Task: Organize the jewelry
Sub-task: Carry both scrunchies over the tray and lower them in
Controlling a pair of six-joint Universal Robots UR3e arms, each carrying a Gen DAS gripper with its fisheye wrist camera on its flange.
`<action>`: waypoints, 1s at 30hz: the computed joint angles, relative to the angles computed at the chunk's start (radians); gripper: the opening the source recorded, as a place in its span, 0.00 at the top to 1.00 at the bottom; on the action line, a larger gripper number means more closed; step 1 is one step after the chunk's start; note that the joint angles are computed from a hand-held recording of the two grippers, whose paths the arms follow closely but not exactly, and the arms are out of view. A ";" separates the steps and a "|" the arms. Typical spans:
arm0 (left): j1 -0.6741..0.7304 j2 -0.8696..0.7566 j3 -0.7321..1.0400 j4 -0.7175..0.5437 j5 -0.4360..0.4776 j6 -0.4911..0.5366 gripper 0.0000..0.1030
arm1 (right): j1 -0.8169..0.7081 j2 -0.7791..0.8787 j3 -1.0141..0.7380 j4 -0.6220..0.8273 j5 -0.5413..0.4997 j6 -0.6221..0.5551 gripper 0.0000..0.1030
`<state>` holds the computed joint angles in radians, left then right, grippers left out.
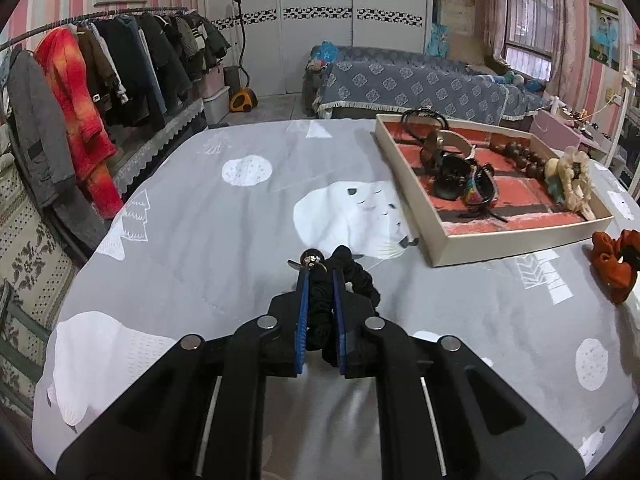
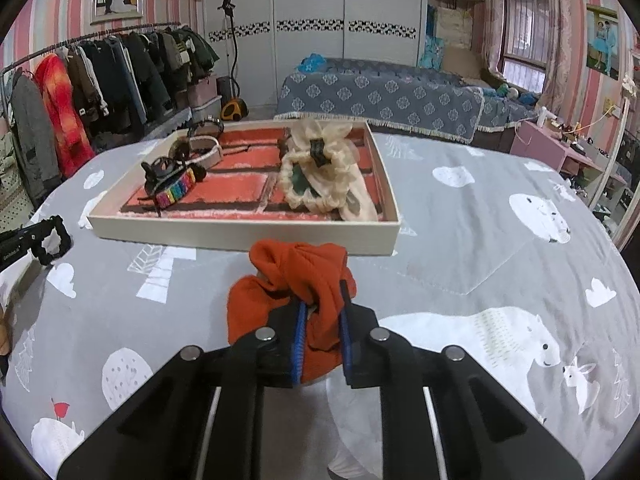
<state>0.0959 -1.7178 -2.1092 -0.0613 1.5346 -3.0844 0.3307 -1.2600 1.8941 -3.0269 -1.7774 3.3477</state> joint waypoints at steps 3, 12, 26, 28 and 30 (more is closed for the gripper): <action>-0.005 0.034 -0.008 -0.015 -0.011 -0.010 0.91 | 0.000 -0.008 0.004 -0.011 -0.002 -0.005 0.87; -0.079 0.116 0.084 -0.118 0.017 -0.048 0.91 | -0.006 -0.083 -0.040 0.032 0.007 -0.040 0.87; -0.298 -0.127 0.528 -0.243 0.078 -0.142 0.91 | -0.103 -0.023 -0.253 0.108 0.111 -0.090 0.87; -0.319 -0.186 0.586 -0.250 0.086 -0.148 0.91 | -0.110 0.013 -0.283 0.105 0.118 -0.091 0.87; -0.340 -0.250 0.646 -0.252 0.095 -0.149 0.91 | -0.115 0.051 -0.314 0.102 0.122 -0.094 0.87</action>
<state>-0.2443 -1.9674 -1.4629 -0.3138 1.6294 -3.2333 0.2161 -1.2089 1.5805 -2.9246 -1.6551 3.2536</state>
